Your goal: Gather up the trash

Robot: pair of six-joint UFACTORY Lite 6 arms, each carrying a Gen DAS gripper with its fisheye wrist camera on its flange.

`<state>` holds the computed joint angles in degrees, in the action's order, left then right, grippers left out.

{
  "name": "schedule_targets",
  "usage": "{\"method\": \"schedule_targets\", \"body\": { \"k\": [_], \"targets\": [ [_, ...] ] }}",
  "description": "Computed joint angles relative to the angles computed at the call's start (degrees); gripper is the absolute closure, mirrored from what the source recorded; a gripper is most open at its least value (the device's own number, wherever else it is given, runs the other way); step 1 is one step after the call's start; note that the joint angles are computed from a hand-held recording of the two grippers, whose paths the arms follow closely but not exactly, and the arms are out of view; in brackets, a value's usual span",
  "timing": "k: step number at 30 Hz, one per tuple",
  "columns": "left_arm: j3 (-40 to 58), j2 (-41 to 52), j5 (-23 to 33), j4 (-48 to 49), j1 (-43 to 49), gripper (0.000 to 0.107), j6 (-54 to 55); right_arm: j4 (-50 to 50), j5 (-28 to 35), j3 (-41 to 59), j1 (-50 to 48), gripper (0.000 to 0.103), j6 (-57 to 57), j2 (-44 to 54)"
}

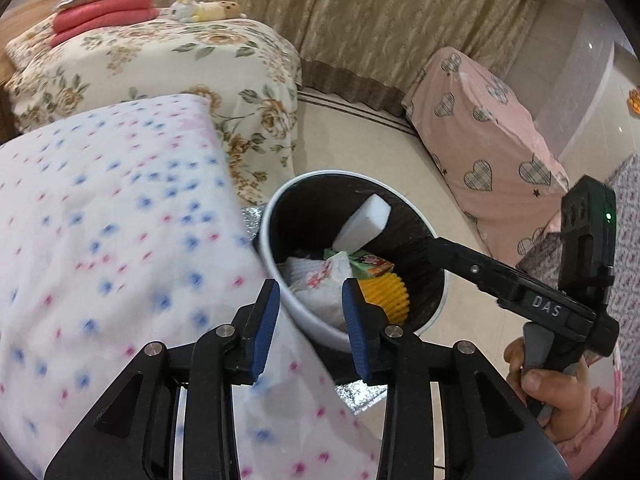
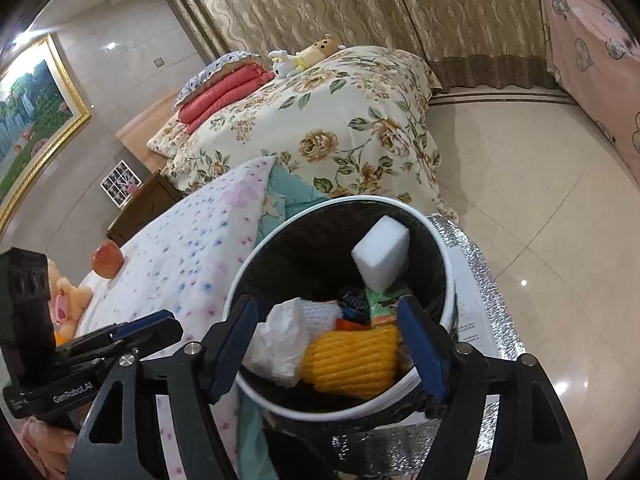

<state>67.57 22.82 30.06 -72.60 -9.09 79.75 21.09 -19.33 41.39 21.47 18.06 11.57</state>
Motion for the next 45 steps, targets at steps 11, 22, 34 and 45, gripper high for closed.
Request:
{"method": "schedule_targets", "body": {
  "k": [11, 22, 34, 45],
  "targets": [
    [-15.0, -13.3, 3.3, -8.9, 11.8, 0.060, 11.7, 13.5, -5.2, -1.3, 10.6, 0.015, -3.9, -2.8],
    [-30.1, -24.8, 8.7, -15.8, 30.4, 0.051, 27.5, 34.5, -15.1, 7.0, 27.2, 0.009, -21.1, 4.2],
    [-40.8, -37.7, 13.4, -30.2, 43.5, 0.006, 44.8, 54.1, -26.6, 20.5, 36.2, 0.000, -49.1, 12.4],
    [-43.4, -35.2, 14.8, -39.8, 46.1, 0.004, 57.4, 50.2, -29.5, 22.4, 38.6, 0.000, -44.9, 17.3]
  ]
}}
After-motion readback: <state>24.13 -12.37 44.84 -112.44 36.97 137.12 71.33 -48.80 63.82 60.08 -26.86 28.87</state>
